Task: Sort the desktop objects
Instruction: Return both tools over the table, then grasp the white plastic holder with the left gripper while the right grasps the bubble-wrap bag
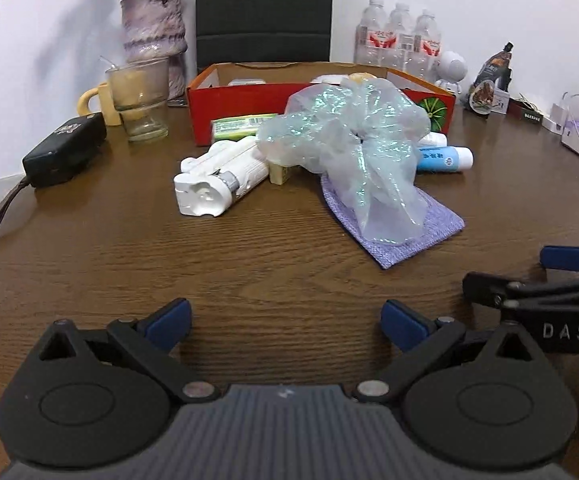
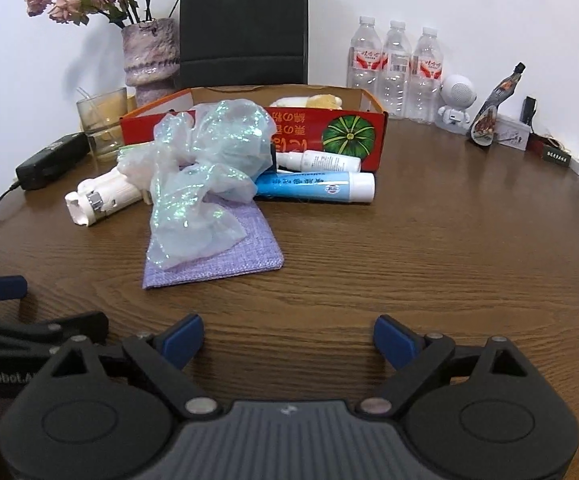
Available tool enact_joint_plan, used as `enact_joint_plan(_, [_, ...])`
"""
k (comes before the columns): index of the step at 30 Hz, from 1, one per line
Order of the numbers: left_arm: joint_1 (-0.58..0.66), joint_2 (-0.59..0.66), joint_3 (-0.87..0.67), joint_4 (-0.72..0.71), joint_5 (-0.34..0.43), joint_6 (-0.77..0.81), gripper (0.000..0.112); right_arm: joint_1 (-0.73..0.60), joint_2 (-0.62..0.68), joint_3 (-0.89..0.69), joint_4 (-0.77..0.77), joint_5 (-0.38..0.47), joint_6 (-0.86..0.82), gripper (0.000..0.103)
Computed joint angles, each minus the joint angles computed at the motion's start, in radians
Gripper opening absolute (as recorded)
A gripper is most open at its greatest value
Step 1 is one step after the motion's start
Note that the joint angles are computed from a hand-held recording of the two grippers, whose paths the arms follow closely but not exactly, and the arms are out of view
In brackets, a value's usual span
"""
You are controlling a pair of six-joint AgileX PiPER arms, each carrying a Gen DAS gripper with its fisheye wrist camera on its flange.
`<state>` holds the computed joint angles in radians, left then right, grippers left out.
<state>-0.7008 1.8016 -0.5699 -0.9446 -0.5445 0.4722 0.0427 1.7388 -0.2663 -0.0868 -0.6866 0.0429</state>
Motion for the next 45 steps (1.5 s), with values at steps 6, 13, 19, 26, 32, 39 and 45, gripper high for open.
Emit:
enact_joint_plan(6, [0.004, 0.005, 0.005, 0.039, -0.009, -0.035, 0.103, -0.001, 0.012, -0.001, 0.024, -0.010, 0.003, 0.099])
enact_joint_plan(13, [0.002, 0.004, 0.003, 0.030, -0.007, -0.025, 0.103, 0.004, 0.016, -0.015, 0.044, 0.008, -0.003, 0.103])
enact_joint_plan(19, [0.003, 0.006, 0.001, 0.031, -0.007, -0.025, 0.103, 0.006, 0.016, -0.018, 0.049, 0.012, -0.006, 0.103])
enact_joint_plan(26, [0.025, -0.004, 0.008, 0.083, -0.018, -0.044, 0.103, -0.031, 0.006, -0.017, -0.039, 0.020, 0.030, 0.099])
enact_joint_plan(32, [0.276, -0.050, -0.057, 0.495, -0.038, -0.134, 0.103, -0.260, -0.158, -0.122, -0.619, 0.023, 0.529, 0.088])
enact_joint_plan(39, [0.461, 0.175, -0.378, 1.108, 0.233, -0.579, 0.081, -0.082, 0.067, -0.501, -0.653, 0.216, 0.542, 0.083])
enact_joint_plan(45, [0.458, 0.134, -0.320, 1.090, 0.249, -0.648, 0.051, -0.077, 0.201, -0.649, -0.927, 0.246, 0.877, 0.008])
